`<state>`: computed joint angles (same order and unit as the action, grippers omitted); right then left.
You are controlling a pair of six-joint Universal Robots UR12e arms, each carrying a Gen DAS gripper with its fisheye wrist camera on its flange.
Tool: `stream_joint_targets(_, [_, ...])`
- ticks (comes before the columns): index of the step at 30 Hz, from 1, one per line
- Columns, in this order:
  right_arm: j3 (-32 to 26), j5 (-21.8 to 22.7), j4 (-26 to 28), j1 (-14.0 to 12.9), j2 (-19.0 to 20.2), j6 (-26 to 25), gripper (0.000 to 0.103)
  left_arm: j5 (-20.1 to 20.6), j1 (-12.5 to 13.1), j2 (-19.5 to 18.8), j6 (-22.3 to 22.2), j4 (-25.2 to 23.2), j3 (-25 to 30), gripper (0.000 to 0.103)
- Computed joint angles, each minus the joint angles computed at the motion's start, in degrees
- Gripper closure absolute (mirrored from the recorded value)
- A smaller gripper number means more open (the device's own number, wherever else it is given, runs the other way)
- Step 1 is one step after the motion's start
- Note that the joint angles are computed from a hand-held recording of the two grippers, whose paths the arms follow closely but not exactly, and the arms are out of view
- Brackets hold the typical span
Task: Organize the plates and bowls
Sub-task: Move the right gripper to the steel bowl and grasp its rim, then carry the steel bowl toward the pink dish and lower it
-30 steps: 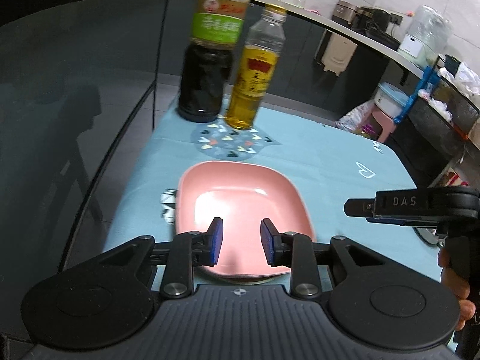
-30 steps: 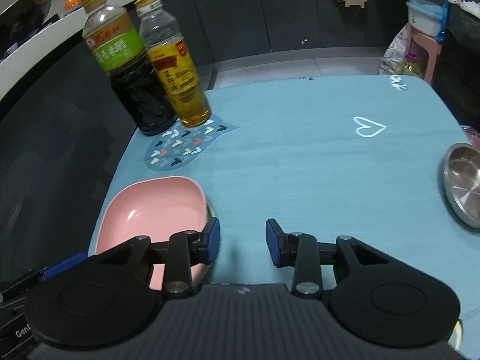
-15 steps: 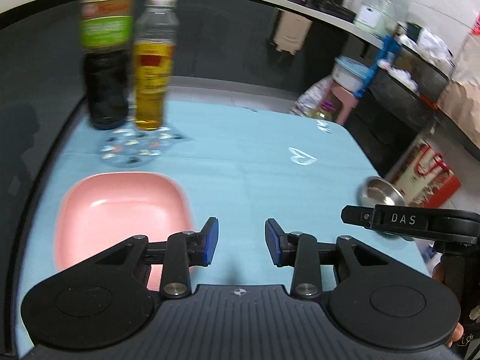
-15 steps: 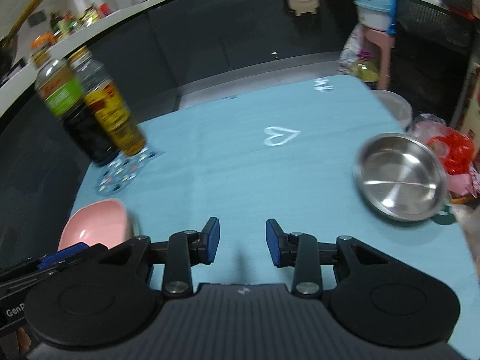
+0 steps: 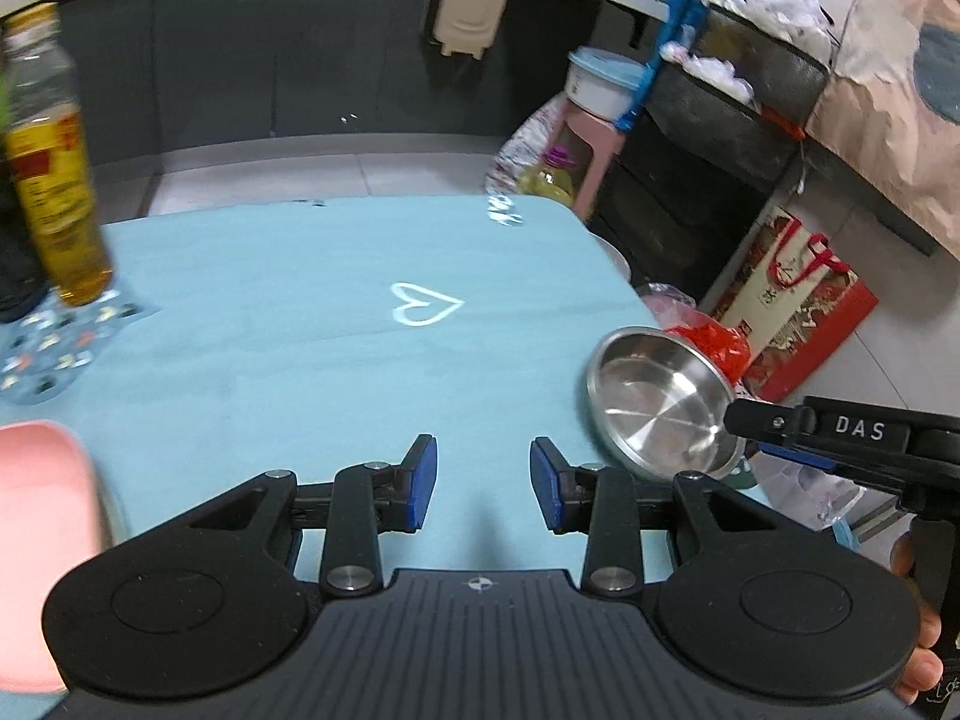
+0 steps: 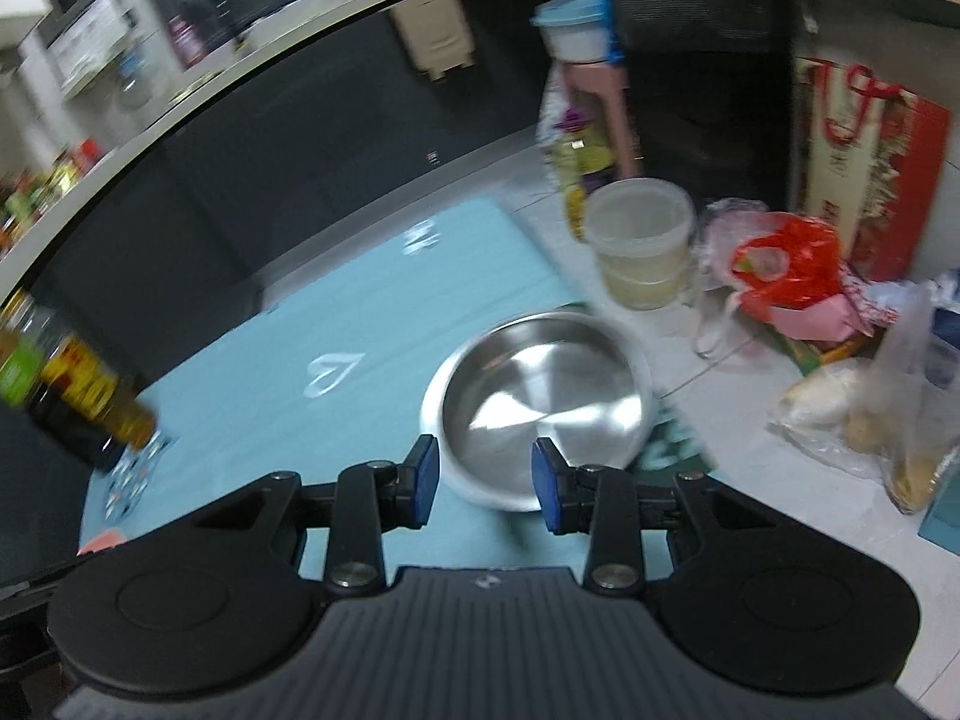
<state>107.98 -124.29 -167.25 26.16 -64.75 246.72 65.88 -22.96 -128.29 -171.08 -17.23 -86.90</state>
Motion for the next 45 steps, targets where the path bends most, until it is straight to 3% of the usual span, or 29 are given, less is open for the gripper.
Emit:
stream_joint_targets(8, [3.22, -0.13, 0.91, -2.23, -1.16, 5.82, 0.068, 0.57, -2.40, -3.12, -0.91, -4.76, 4.91, 0.071])
stream_joint_targets(13, [4.58, 1.79, -1.00, -3.31, -1.33, 5.52, 0.068, -1.54, -3.07, -4.64, -2.46, -6.79, 7.24, 0.071])
stream_joint_targets(24, [5.37, 4.30, -3.38, -4.31, -1.17, 4.28, 0.068, 0.10, -4.44, -6.44, -0.83, -9.87, 9.68, 0.073])
stream_joint_targets(26, [5.54, 5.03, -4.27, -4.60, -1.00, 3.50, 0.071, -0.57, -4.35, -6.59, 0.01, -9.81, 9.74, 0.081])
stream_joint_targets(27, [5.51, 5.29, -4.63, -4.69, -0.87, 2.80, 0.079, -0.56, -4.47, -6.70, 0.52, -9.93, 9.90, 0.088])
stream_joint_targets(28, [5.48, 5.71, -4.91, -4.77, -0.76, 2.13, 0.087, 0.34, -4.62, -6.59, 1.17, -9.49, 9.72, 0.090])
stream_joint_targets(30, [5.22, 5.32, -4.00, -4.63, -0.74, 2.34, 0.089, 0.34, -4.54, -6.31, 1.81, -8.25, 9.13, 0.090])
stream_joint_targets(45, [2.01, 3.76, -5.93, -1.01, -0.41, -3.00, 0.089, -2.78, -0.25, 0.29, -0.57, 2.54, 0.13, 0.089])
